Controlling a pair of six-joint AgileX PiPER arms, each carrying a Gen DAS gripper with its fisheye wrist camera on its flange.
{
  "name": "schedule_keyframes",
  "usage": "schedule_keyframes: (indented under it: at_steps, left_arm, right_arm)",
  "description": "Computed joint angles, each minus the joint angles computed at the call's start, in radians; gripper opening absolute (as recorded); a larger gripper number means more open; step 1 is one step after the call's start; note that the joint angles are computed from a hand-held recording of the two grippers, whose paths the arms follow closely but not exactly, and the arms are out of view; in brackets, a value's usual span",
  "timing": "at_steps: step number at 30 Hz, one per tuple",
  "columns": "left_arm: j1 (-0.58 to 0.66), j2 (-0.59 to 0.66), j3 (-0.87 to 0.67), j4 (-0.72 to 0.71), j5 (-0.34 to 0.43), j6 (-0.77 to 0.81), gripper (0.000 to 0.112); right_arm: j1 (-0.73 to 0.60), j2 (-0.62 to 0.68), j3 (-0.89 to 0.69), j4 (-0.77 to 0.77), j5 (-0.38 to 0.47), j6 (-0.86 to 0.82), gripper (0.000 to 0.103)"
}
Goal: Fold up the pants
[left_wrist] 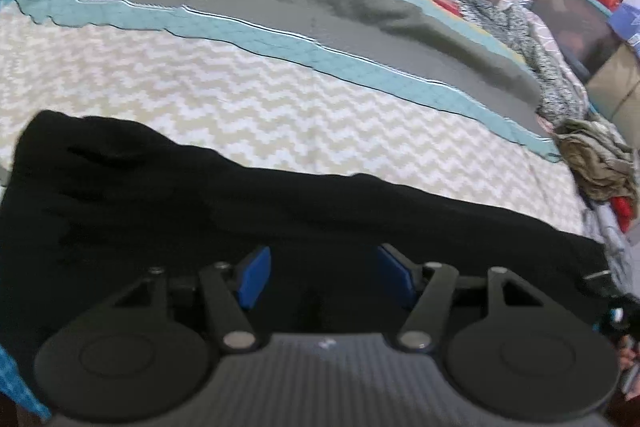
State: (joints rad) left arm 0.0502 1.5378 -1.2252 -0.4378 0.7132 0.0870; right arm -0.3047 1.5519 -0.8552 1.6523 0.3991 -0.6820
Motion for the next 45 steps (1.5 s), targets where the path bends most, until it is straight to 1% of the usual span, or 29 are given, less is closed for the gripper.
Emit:
schedule_keyframes:
  at_steps: [3,5,7,9,12,15,17,19,20,21,22,23,25,27,29,30,31,33,34,35,36,37,38,39,40,41,42,44,45]
  left_arm:
    - [0.004,-0.001,0.001,-0.068,0.018,0.03,0.06]
    - [0.024,0.003,0.001,-0.143,0.03,0.075,0.06]
    - [0.037,0.005,0.002,-0.216,0.03,0.107,0.06]
    - [0.06,0.009,0.01,-0.311,0.041,0.162,0.06]
    - [0.078,0.018,0.03,-0.435,0.073,0.243,0.06]
    - [0.051,0.028,0.045,-0.447,0.071,0.251,0.06]
    - [0.028,0.04,0.054,-0.45,0.069,0.253,0.06]
    - [-0.005,0.063,0.053,-0.439,0.065,0.241,0.06]
    - [-0.02,0.076,0.047,-0.423,0.064,0.227,0.06]
    - [-0.038,0.09,0.035,-0.408,0.067,0.211,0.06]
    - [-0.049,0.098,0.032,-0.407,0.068,0.215,0.061]
    - [-0.067,0.11,0.021,-0.401,0.068,0.22,0.062]
    - [-0.103,0.134,-0.011,-0.367,0.058,0.203,0.066]
    - [-0.134,0.159,-0.043,-0.34,0.048,0.182,0.068]
    - [-0.173,0.191,-0.085,-0.314,0.033,0.164,0.068]
    - [-0.199,0.203,-0.105,-0.266,0.016,0.13,0.066]
    - [-0.236,0.223,-0.133,-0.181,0.0,0.07,0.063]
    - [-0.302,0.271,-0.18,0.017,-0.002,-0.063,0.056]
    - [-0.336,0.281,-0.175,0.112,-0.033,-0.116,0.062]
    - [-0.361,0.278,-0.146,0.183,-0.094,-0.143,0.067]
    - [-0.374,0.282,-0.135,0.214,-0.115,-0.162,0.068]
    - [-0.373,0.28,-0.139,0.211,-0.11,-0.167,0.069]
    - [-0.371,0.275,-0.147,0.207,-0.093,-0.171,0.067]
    - [-0.357,0.264,-0.151,0.179,-0.07,-0.149,0.064]
    - [-0.33,0.238,-0.142,0.119,-0.041,-0.1,0.061]
    - [-0.295,0.197,-0.106,0.026,-0.04,-0.012,0.062]
    - [-0.254,0.141,-0.056,-0.072,-0.045,0.088,0.063]
    - [-0.147,-0.024,0.093,-0.262,-0.067,0.288,0.072]
    - [-0.068,-0.113,0.172,-0.353,-0.059,0.388,0.074]
  right_arm:
    - [0.056,-0.079,-0.018,-0.054,-0.033,0.047,0.016]
    - [0.107,-0.109,-0.075,-0.095,-0.042,0.083,0.016]
    - [0.19,-0.116,-0.156,-0.194,-0.056,0.142,0.016]
    - [0.28,-0.093,-0.243,-0.305,-0.037,0.196,0.016]
    - [0.446,-0.007,-0.387,-0.503,0.036,0.294,0.016]
    - [0.602,0.104,-0.503,-0.685,0.113,0.382,0.016]
    - [0.708,0.19,-0.59,-0.878,0.164,0.509,0.017]
    - [0.805,0.281,-0.659,-1.078,0.196,0.631,0.025]
    - [0.842,0.314,-0.675,-1.155,0.214,0.647,0.028]
    - [0.851,0.324,-0.692,-1.191,0.21,0.639,0.03]
    - [0.852,0.305,-0.681,-1.187,0.199,0.622,0.035]
    - [0.834,0.277,-0.671,-1.144,0.217,0.604,0.038]
    - [0.766,0.188,-0.567,-0.96,0.192,0.469,0.049]
    - [0.715,0.082,-0.436,-0.84,0.106,0.378,0.051]
    - [0.657,0.012,-0.363,-0.872,0.039,0.44,0.051]
    - [0.635,-0.021,-0.324,-0.898,0.015,0.49,0.051]
    - [0.609,-0.037,-0.298,-0.911,0.007,0.524,0.051]
    - [0.564,-0.041,-0.262,-0.944,0.019,0.589,0.05]
    - [0.556,-0.036,-0.252,-0.979,0.03,0.628,0.05]
    - [0.558,-0.011,-0.258,-1.054,0.058,0.703,0.048]
    - [0.571,0.004,-0.253,-1.092,0.066,0.738,0.044]
    - [0.599,0.002,-0.242,-1.161,0.035,0.788,0.043]
    - [0.619,-0.003,-0.256,-1.261,0.043,0.866,0.043]
    - [0.642,0.002,-0.3,-1.359,0.085,0.936,0.044]
    - [0.659,-0.003,-0.332,-1.418,0.114,0.97,0.045]
    - [0.668,-0.027,-0.331,-1.437,0.106,0.98,0.045]
    - [0.676,-0.061,-0.32,-1.415,0.079,0.95,0.045]
    - [0.661,-0.16,-0.249,-1.268,0.05,0.782,0.045]
    - [0.669,-0.159,-0.258,-1.209,0.043,0.718,0.045]
